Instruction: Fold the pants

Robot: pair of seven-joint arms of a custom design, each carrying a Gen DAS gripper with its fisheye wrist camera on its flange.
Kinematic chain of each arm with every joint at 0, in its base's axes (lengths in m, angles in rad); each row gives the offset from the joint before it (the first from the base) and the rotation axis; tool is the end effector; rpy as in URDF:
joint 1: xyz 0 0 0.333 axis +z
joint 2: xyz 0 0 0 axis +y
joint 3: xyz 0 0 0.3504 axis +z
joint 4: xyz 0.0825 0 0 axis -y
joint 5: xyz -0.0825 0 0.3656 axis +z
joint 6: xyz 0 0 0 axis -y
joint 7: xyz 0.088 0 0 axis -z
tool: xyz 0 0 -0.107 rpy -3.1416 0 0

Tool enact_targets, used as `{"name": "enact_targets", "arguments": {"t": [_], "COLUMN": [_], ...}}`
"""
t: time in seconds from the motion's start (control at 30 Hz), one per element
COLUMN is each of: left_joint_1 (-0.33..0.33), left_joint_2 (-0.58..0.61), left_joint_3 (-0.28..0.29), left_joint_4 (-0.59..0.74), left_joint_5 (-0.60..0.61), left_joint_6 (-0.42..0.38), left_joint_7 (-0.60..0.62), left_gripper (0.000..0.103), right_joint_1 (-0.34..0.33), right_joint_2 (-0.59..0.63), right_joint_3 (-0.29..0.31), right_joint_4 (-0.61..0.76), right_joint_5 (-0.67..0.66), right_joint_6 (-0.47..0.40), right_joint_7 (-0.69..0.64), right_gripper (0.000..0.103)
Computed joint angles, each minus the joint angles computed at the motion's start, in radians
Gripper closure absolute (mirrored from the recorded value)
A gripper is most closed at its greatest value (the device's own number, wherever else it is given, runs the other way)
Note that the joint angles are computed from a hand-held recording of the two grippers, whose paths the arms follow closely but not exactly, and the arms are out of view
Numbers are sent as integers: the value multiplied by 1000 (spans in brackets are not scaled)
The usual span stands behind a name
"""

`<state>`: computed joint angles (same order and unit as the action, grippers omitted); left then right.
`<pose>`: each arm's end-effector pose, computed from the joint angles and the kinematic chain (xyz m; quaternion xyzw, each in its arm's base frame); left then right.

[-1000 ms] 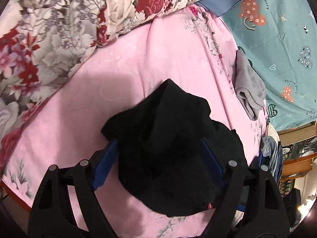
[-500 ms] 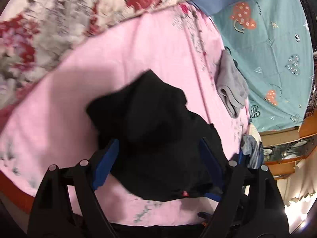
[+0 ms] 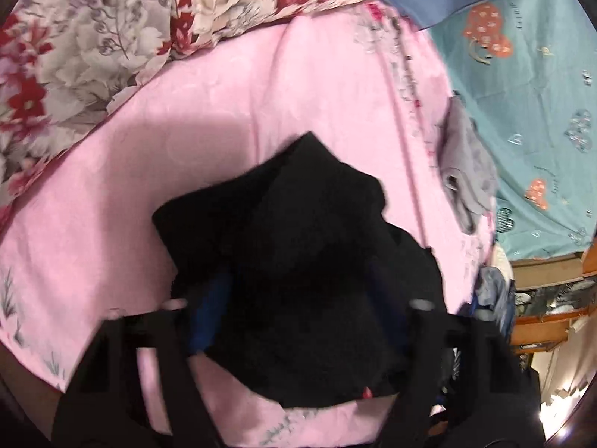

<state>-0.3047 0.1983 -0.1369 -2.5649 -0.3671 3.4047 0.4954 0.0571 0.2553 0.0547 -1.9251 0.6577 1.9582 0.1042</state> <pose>0.4598 -0.1717 0.3150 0.9166 -0.2536 0.3089 0.0145 0.5775 0.1034 0.3978 -0.9391 0.1509 0.1362 0.2772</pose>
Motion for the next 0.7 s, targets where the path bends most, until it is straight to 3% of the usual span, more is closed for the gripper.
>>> {"name": "enact_targets", "arguments": {"t": [0.07,0.17,0.27,0.33,0.4,0.47,0.57,0.7], "left_joint_1": [-70,-19,4,58,88,99,70,119], "left_joint_2": [5,-2,-7,-1,8,9,-13,-22], "left_joint_3": [66,19,-9,-49,-70,-75,-60,-76], "left_joint_4": [16,-16,-34,-51,-62,-81,-114,-168], "left_joint_5": [-75,-27,-21,38,80,102,61,143], "left_joint_6": [-27,49,87,125,157,197,247,306], "left_joint_7": [62,20,10,-37,-76,-102,-85,-166], "left_gripper": [78,83,84,84,85,86,86,86], "right_joint_1": [13,43,92,113,127,133,130,138], "right_joint_2": [2,18,15,22,18,-4,-17,-16], "right_joint_3": [11,31,52,56,60,69,71,71], "right_joint_4": [-12,-12,-60,-71,-97,-138,-117,-67], "right_joint_5": [15,29,28,-13,-56,-63,-66,-84], "right_joint_6": [41,95,254,292,330,393,344,244], "right_joint_7": [-13,-6,-11,14,21,0,32,73], "right_gripper": [58,58,58,59,86,91,93,93]}}
